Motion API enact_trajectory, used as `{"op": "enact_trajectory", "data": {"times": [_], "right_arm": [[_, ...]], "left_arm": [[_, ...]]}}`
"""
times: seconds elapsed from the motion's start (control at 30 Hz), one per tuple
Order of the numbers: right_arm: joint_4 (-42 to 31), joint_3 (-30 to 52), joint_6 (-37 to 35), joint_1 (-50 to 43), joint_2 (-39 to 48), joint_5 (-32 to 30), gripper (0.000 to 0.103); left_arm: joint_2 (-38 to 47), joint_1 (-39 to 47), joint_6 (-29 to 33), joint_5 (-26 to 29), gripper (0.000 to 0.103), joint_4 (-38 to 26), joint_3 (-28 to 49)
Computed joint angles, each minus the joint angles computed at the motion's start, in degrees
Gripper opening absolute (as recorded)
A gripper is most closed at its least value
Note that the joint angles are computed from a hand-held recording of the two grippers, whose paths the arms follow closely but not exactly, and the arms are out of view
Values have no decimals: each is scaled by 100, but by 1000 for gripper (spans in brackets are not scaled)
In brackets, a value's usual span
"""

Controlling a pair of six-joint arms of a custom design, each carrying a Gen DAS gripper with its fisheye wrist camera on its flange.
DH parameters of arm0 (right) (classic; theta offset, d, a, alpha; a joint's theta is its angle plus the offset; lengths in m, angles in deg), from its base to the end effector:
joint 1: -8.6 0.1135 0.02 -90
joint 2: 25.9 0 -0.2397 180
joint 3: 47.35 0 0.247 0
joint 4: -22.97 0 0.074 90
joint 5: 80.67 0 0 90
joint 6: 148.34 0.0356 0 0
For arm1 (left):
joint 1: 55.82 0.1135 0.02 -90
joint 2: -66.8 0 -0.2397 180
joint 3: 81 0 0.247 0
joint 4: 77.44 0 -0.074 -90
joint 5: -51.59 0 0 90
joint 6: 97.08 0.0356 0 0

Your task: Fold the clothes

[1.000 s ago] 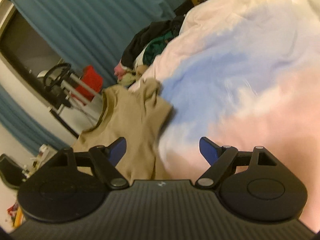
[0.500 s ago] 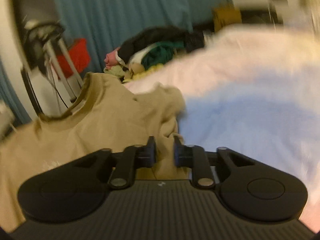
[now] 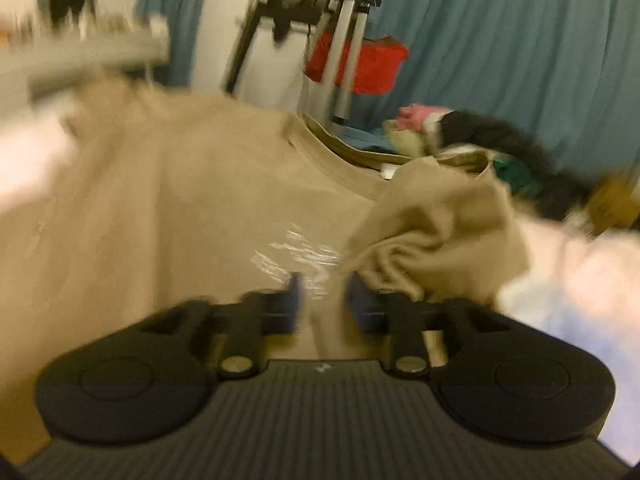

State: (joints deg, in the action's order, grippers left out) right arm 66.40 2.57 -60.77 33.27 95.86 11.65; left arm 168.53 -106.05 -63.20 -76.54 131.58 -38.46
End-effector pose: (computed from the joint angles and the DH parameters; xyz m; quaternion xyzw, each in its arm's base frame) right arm 0.2910 0.1321 0.0305 -0.1911 0.8374 0.0817 0.5056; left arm 0.1982 -0.2038 0.0848 -0.2048 0.8098 -0.2076 0.5091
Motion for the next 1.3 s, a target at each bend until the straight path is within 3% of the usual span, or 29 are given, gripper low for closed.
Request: {"op": "enact_trajectory", "data": {"times": [0.1,0.2,0.3,0.47,0.5,0.53,0.57,0.6,0.77,0.9,1.0,1.17,1.3], "right_arm": [[939,-1091,479,-536,-673,-1054,65],[1412,-1489,1055,-1146,-1018,-1576,65],[777,-971,1529,-1762,-949,-1647,64],[-647,613,1805,-2161,33,-1862,64],[-763,775,1754,-2121,57,-1917,60],[-876,915,1694,-2070,54,-1952,47],[-989,1058,1633,-2020,55,-1989,22],[-1102,1205,1571,-1972,60,-2027,12],[-2064,1534,595,-1906,-652,-1258,8],[-2566,1951,21,-2601,-877,-822,7],[-3068,2726,-102,-3126,-458,-448,7],[-3852,4424,-407,-3393,1037,236,7],[-3419,4493,-18,-3518,1601,-331,9]], "left_arm": [[-25,-8,-60,35,81,-38,-12],[-9,12,-161,120,82,-119,18],[78,32,-205,233,82,-229,110],[245,52,-120,323,82,-154,166],[275,62,-101,326,82,-157,175],[317,75,-98,349,82,-151,190],[362,85,-92,373,82,-135,203],[400,93,-86,390,82,-141,225],[503,48,-11,338,82,-282,362],[582,-94,154,185,82,-359,492],[651,-206,319,56,82,-414,599],[789,-368,611,-143,82,-519,812],[1049,-467,777,-310,84,-899,1202]]}}
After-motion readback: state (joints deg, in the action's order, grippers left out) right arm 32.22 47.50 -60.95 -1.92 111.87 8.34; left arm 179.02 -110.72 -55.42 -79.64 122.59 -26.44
